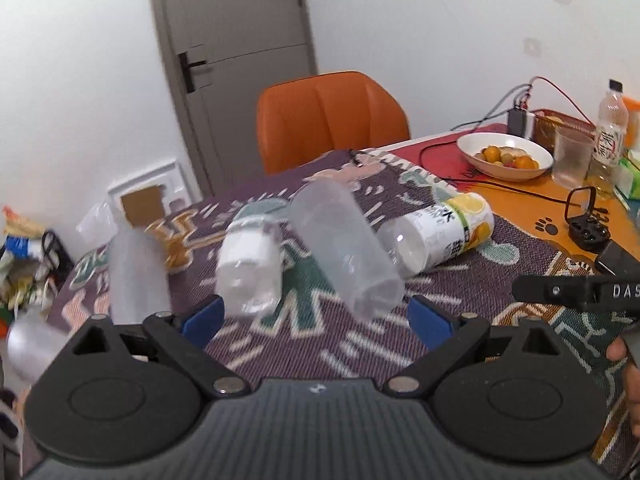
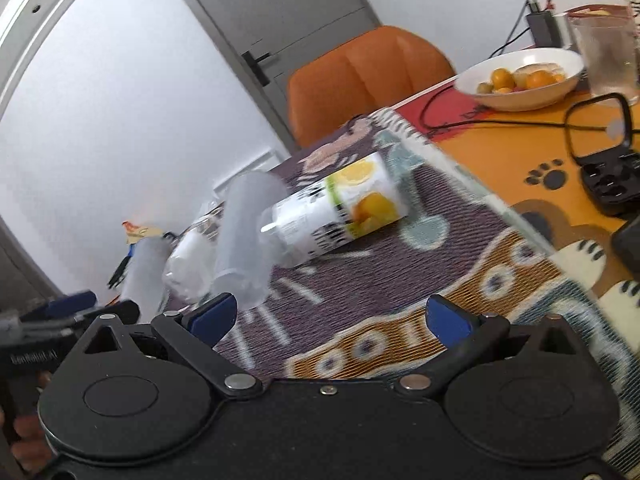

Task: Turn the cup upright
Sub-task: 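Move the left gripper toward the lying lemon-printed bottle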

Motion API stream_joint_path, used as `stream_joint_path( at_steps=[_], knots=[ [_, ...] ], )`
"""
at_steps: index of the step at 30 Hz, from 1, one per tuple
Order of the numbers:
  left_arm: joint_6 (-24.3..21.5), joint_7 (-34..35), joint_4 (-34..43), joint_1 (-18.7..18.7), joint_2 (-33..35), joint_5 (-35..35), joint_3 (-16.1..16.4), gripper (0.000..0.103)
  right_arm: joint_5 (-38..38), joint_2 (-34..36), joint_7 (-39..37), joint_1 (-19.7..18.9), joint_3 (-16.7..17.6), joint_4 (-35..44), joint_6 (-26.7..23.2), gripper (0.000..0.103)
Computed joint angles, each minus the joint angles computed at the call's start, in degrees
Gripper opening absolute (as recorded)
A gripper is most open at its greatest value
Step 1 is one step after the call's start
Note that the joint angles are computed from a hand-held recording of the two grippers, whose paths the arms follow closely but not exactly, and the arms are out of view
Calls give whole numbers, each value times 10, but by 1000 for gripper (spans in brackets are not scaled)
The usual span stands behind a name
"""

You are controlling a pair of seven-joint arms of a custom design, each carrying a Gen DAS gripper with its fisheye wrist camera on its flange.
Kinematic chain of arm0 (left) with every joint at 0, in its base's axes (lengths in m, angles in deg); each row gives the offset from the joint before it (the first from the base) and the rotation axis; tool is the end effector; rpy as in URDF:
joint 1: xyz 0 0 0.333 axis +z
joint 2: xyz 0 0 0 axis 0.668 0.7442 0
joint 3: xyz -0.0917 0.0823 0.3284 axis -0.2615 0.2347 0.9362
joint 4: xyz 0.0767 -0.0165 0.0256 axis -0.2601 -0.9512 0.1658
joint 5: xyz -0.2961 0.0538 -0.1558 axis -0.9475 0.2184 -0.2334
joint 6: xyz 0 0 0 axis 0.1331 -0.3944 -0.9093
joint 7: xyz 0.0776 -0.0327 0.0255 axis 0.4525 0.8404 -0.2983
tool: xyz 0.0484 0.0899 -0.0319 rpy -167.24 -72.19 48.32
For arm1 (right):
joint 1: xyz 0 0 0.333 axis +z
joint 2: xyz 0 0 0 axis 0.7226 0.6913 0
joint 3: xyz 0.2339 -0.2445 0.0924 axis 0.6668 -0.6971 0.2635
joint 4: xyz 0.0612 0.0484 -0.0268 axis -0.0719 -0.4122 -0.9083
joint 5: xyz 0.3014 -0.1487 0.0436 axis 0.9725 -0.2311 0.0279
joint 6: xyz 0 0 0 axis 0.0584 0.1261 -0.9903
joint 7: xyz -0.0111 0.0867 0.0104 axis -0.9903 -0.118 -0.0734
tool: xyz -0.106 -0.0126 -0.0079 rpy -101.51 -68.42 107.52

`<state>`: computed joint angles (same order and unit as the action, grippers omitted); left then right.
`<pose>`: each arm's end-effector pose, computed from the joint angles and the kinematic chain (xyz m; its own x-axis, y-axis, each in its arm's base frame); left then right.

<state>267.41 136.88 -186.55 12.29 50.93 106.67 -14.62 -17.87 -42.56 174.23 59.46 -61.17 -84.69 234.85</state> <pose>0.6268 -0.2659 0.4442 -0.4046 -0.8985 -0.1705 -0.4642 0.3624 -0.8082 0.5873 0.1861 0.3614 -0.0678 -0.8576 -0.5098 -0.5183 0.4669 -0.7165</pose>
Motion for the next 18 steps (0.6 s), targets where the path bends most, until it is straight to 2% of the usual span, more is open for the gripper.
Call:
stream_joint_path(
  at_steps=[3,6,11,13,18],
  knots=[
    [-32,32,51,40,20,10,-61,98,31,-1,-20,18,-24,1,-6,102],
    [-72,77,101,86,42,17,-137,97,14,-2,-18,-5,-14,0,-9,95],
    [-145,163,201,119,95,7,-219,97,10,-3,-28,-16,-17,1,-19,95],
    [-176,204,242,123,117,-5,-243,97,1,-3,-28,-25,-13,2,-22,95],
    [-250,293,342,113,172,-42,-266,97,-26,0,-20,-53,1,5,-31,94]
  ],
)
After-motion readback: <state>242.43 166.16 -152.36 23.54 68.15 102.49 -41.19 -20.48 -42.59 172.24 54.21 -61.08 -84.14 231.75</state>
